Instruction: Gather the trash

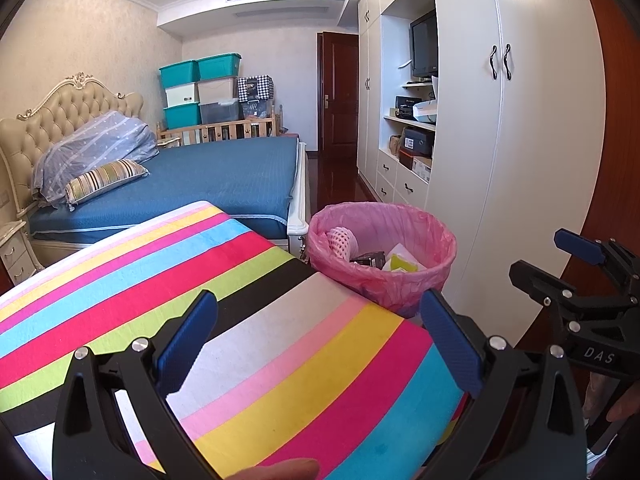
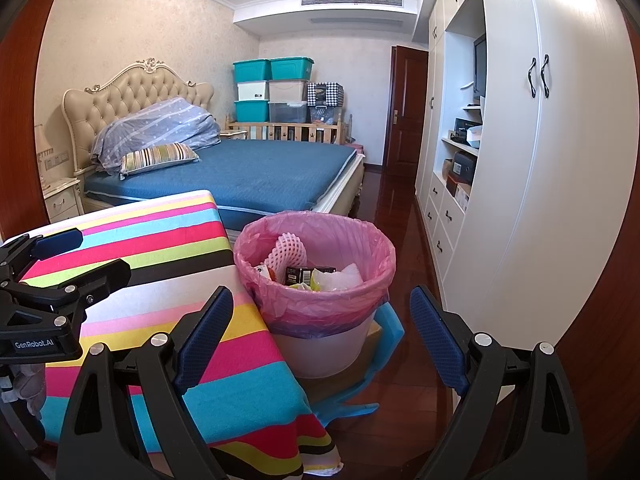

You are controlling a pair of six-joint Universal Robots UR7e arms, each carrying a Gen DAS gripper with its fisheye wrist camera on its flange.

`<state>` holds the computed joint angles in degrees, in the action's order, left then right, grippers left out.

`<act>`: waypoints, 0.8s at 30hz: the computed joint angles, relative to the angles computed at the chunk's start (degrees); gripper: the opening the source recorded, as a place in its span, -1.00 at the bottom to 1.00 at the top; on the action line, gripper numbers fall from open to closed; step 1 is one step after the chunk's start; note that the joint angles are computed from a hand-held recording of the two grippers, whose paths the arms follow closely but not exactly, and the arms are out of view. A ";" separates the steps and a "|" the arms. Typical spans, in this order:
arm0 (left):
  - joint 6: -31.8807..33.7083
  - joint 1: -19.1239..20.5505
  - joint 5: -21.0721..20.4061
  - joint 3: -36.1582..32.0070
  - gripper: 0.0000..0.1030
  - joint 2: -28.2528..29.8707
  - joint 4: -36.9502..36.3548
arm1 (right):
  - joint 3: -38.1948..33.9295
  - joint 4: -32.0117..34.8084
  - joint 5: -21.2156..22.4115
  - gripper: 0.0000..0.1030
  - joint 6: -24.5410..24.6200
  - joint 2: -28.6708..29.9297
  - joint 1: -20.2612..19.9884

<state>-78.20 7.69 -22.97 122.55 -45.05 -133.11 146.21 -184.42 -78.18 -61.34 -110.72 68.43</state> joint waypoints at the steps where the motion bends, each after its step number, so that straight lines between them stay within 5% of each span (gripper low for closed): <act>1: 0.00 0.00 0.00 0.00 0.91 0.00 0.00 | -0.03 0.03 0.03 0.64 -0.03 0.02 -0.01; 18: 0.05 -0.35 0.80 0.39 0.91 0.04 -0.32 | 1.01 -1.30 0.43 0.64 -1.30 0.53 -1.19; 24: -6.69 -1.20 -1.66 2.55 0.91 -4.88 8.55 | 1.35 -0.31 -1.67 0.64 -1.08 0.71 1.83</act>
